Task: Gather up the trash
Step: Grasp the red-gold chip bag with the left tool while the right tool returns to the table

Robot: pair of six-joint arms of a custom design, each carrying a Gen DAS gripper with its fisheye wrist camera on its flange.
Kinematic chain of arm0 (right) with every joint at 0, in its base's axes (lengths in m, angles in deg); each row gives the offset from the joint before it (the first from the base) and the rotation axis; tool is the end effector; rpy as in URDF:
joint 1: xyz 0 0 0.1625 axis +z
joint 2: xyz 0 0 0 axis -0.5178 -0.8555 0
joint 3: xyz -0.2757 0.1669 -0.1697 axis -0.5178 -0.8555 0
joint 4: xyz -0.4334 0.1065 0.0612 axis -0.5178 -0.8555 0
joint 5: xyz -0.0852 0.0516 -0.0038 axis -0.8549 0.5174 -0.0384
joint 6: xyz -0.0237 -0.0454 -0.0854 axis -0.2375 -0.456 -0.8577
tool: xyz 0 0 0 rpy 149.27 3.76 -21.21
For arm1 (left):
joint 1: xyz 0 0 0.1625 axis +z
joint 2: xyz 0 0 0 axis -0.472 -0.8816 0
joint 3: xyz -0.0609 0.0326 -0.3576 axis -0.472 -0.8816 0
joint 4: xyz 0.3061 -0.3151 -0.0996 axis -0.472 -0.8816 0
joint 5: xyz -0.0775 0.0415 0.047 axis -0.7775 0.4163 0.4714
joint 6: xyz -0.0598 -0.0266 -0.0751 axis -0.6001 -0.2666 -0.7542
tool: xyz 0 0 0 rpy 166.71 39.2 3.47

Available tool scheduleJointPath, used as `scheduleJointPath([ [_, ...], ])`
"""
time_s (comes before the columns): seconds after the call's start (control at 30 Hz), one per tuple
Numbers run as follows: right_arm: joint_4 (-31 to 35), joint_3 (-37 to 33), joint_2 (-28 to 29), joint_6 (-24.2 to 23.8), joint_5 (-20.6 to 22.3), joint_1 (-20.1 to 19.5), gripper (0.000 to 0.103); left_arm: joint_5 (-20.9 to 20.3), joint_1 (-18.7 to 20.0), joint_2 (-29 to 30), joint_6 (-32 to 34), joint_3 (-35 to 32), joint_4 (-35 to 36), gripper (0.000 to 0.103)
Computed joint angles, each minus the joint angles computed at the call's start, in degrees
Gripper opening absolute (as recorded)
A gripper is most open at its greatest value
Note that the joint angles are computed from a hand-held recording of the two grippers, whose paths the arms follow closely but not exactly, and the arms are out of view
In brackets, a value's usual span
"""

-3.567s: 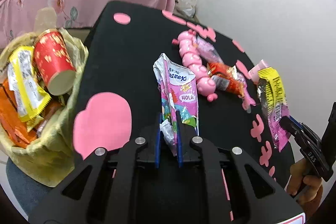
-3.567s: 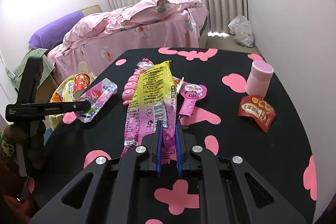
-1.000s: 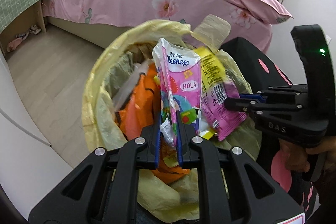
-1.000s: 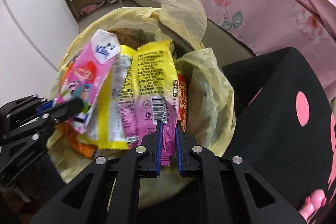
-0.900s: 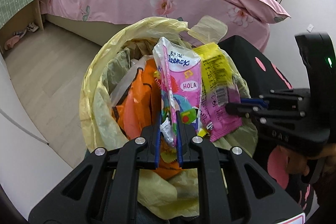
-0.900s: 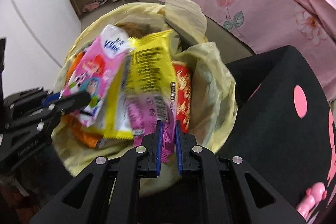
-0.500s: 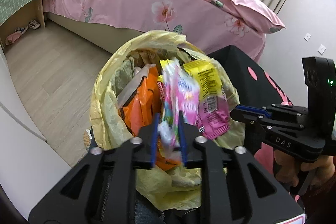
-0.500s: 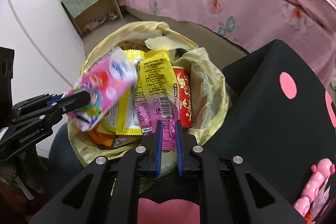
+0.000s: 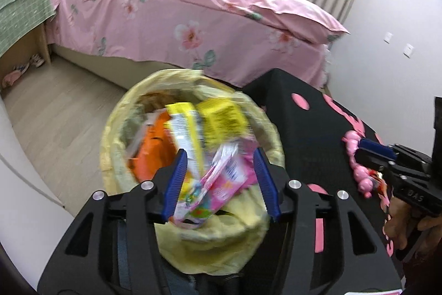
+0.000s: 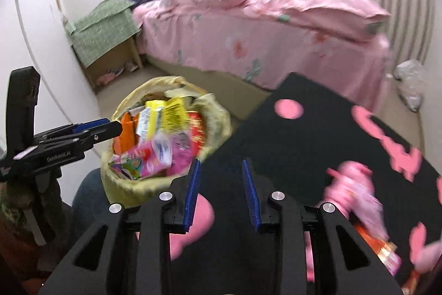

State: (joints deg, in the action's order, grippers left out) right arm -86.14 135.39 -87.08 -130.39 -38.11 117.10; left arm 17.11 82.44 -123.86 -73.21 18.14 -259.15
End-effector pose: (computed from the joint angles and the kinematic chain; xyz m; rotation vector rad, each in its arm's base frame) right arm 0.0739 -0.6604 0.1762 1.0311 -2.4534 0.6756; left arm -0.1743 -0.5982 0.0419 0.1880 2.3886 -1.0719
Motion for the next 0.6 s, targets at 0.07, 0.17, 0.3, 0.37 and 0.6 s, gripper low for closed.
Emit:
scheduleJointPath([
  [0.07, -3.61, 3.22, -3.33, -0.79, 0.98, -1.51, 0.030, -1.16, -1.13, 1.12, 0.72, -0.70, 0.29, 0.048],
  [0.17, -9.67, 9.26, -9.80, -2.07, 2.56, -4.92, 0.038, -4.26, -2.80, 3.46, 2.65, -2.25, 0.33, 0.050],
  [0.3, -14.77, 15.19, -17.37, -1.64, 4.56, -10.33, 0.044, -10.37, -4.84, 6.86, 5.74, -4.73, 0.87, 0.054],
  [0.37, -15.54, 17.42, -21.46, -0.54, 6.39, -13.98, 0.051, -13.19, -5.50, 8.46, 6.78, -6.36, 2.37, 0.054],
  [0.6, -13.56, 19.48, -27.14, 0.62, 9.39, -23.35, 0.056, -19.28, -7.82, 15.81, 11.74, -13.41, 7.74, 0.055],
])
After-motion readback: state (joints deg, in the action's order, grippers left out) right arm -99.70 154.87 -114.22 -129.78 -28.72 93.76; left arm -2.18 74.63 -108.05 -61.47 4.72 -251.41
